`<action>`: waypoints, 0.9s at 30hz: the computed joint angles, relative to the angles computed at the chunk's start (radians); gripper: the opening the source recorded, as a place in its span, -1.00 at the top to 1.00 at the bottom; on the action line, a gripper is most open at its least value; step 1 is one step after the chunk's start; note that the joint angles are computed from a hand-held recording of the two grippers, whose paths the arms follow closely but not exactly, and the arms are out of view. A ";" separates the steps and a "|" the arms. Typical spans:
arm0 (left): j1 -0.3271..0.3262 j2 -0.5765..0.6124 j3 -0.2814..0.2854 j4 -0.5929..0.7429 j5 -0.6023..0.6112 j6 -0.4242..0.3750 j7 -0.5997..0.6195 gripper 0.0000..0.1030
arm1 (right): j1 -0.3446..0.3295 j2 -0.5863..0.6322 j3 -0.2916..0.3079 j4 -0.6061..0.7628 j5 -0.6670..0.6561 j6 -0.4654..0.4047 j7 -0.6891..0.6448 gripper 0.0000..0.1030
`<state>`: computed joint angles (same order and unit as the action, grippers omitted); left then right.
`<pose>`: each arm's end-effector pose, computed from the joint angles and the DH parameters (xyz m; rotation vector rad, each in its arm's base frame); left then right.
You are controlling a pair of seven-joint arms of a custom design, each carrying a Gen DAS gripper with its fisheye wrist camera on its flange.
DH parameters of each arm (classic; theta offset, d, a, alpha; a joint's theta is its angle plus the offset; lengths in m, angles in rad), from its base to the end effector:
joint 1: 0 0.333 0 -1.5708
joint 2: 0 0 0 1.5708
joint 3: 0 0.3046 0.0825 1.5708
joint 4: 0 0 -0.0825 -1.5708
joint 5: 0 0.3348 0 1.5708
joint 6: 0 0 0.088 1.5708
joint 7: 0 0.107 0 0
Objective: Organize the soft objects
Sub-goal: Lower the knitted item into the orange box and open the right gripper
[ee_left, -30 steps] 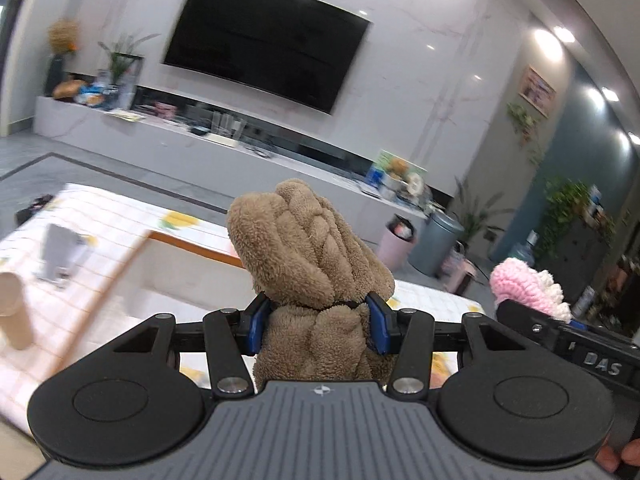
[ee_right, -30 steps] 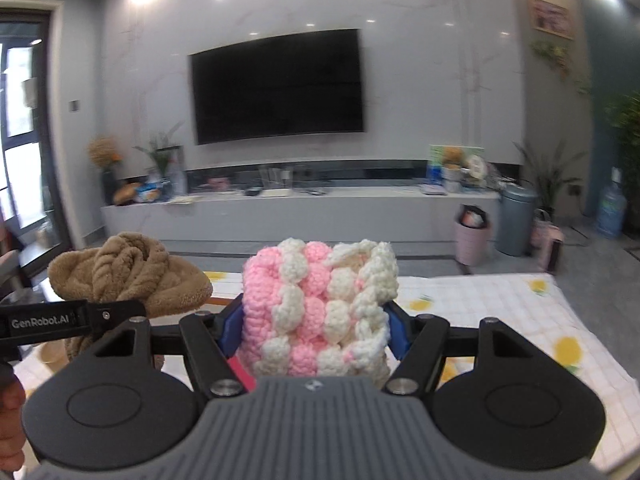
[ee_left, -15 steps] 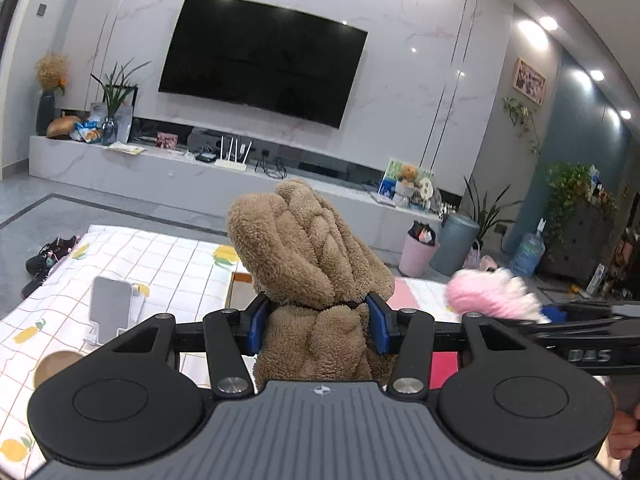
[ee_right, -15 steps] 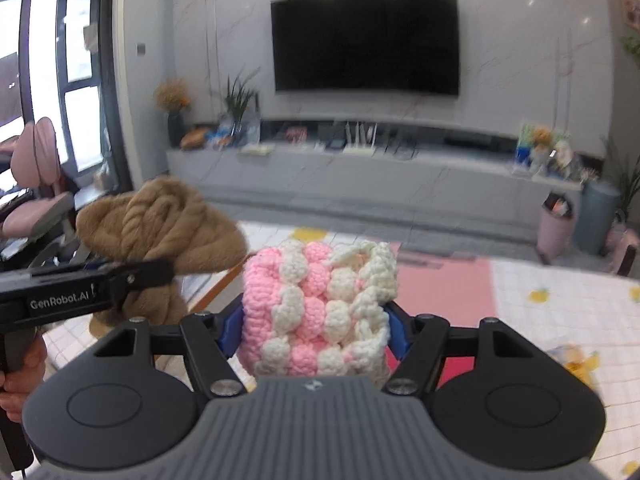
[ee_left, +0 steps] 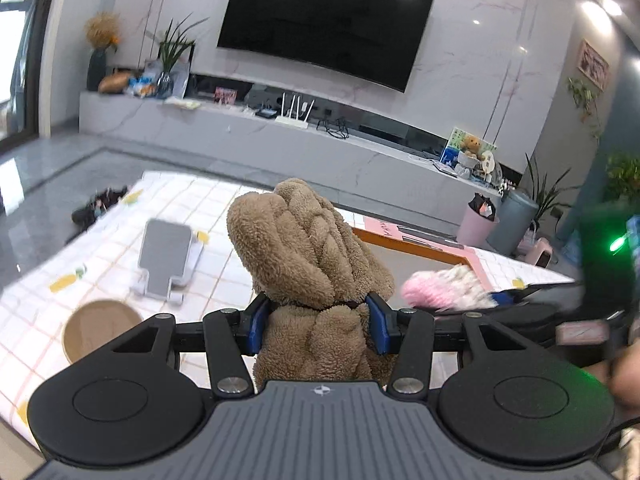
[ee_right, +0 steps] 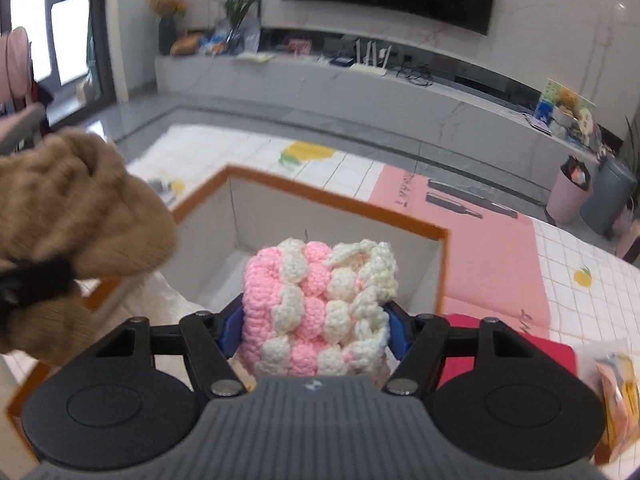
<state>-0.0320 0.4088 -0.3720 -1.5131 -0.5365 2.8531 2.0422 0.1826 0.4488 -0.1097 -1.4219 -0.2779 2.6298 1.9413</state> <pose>0.6451 -0.1901 0.5523 -1.4508 2.0295 -1.3484 0.6837 0.0737 0.5347 -1.7103 1.8510 -0.8307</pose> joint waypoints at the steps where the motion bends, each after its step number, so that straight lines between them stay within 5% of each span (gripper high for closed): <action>1: 0.011 0.001 -0.010 0.000 -0.013 -0.003 0.013 -0.10 | 0.001 0.016 0.002 0.014 -0.004 -0.008 -0.013 -0.30; 12: 0.007 0.037 0.003 0.055 0.002 -0.091 -0.008 -0.10 | 0.044 0.179 -0.022 0.272 -0.070 -0.362 -0.107 -0.35; 14: -0.025 0.033 0.041 0.049 0.046 -0.078 -0.054 -0.10 | 0.045 0.196 -0.023 0.301 -0.078 -0.379 -0.120 -0.42; 17: -0.022 0.033 0.039 0.049 0.061 -0.081 -0.065 -0.10 | 0.054 0.227 -0.031 0.359 -0.091 -0.428 -0.124 -0.77; 21: -0.026 0.026 0.046 0.048 0.078 -0.079 -0.090 -0.10 | 0.074 0.183 -0.045 0.287 -0.150 -0.363 -0.128 -0.94; 27: -0.006 0.008 0.015 0.026 0.045 -0.058 -0.048 -0.10 | 0.071 0.052 -0.035 0.109 -0.212 -0.233 -0.163 -0.94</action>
